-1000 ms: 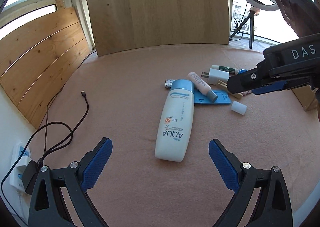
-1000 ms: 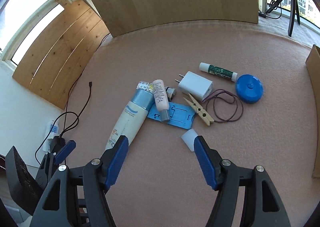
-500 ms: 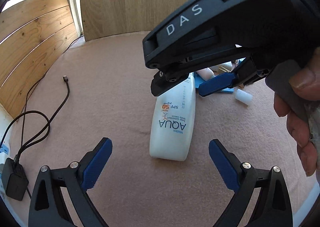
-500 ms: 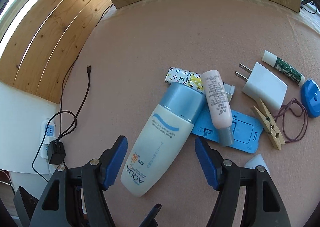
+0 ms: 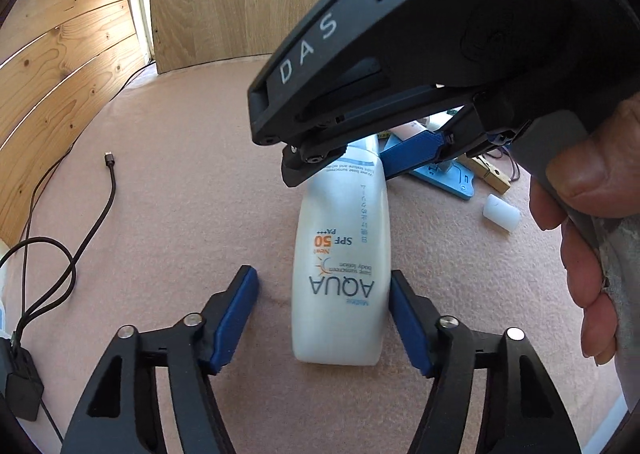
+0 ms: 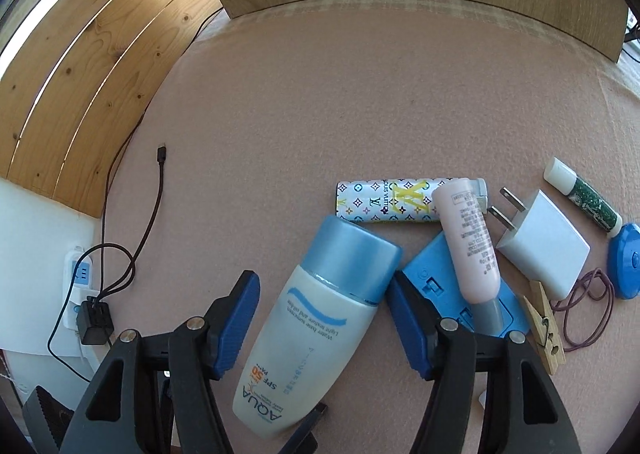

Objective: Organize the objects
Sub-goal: 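Grasp the white AQUA sunscreen bottle by its body with the right tool, then lift and carry the sunscreen bottle with the right tool over the box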

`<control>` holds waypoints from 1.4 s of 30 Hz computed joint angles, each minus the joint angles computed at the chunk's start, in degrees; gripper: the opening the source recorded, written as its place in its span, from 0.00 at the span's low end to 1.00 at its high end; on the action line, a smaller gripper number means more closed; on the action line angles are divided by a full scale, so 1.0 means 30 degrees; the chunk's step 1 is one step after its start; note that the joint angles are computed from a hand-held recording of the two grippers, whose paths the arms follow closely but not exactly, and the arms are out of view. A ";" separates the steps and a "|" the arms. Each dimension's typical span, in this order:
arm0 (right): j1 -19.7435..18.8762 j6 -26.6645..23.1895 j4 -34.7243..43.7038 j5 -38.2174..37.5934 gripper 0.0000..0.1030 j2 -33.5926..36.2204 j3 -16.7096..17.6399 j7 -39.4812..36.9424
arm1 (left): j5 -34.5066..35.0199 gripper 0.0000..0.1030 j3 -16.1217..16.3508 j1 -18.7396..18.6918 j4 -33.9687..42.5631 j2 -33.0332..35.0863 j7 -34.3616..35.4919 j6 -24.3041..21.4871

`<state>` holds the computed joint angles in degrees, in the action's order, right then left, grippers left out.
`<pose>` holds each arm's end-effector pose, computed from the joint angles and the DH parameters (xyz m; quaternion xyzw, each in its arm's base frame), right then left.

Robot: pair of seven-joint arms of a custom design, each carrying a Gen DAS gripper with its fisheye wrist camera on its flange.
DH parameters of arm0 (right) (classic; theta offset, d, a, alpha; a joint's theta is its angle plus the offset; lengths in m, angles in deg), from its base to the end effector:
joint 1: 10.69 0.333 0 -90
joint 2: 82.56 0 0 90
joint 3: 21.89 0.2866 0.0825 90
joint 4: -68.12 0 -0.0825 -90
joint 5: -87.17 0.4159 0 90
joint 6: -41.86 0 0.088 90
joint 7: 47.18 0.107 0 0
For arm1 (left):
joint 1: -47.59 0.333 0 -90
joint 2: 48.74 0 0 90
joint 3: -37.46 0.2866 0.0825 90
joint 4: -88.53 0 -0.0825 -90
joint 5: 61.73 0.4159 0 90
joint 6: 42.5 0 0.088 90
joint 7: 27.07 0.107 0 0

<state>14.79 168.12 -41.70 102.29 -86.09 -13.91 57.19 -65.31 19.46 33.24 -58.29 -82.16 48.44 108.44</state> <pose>0.5005 0.3432 0.5168 -0.7622 0.6136 0.0443 0.2013 0.3917 -0.2500 0.4844 -0.5729 0.7559 -0.2639 0.1753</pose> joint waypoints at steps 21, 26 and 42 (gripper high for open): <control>0.0855 0.0185 -0.2395 -0.0047 0.46 -0.2221 0.0415 0.2535 | -0.2296 0.47 0.1044 -0.2263 -0.3755 -0.4851 0.1166 -0.0341; 0.1052 0.0474 -0.3006 -0.0497 0.45 -0.2783 0.0320 0.3652 | -0.3030 0.47 0.1245 -0.2497 -0.4051 -0.5202 0.1697 -0.0138; 0.1461 0.1060 -0.3653 -0.1704 0.43 -0.3590 0.0375 0.4936 | -0.3940 0.48 0.1479 -0.2816 -0.4900 -0.6505 0.2349 -0.0239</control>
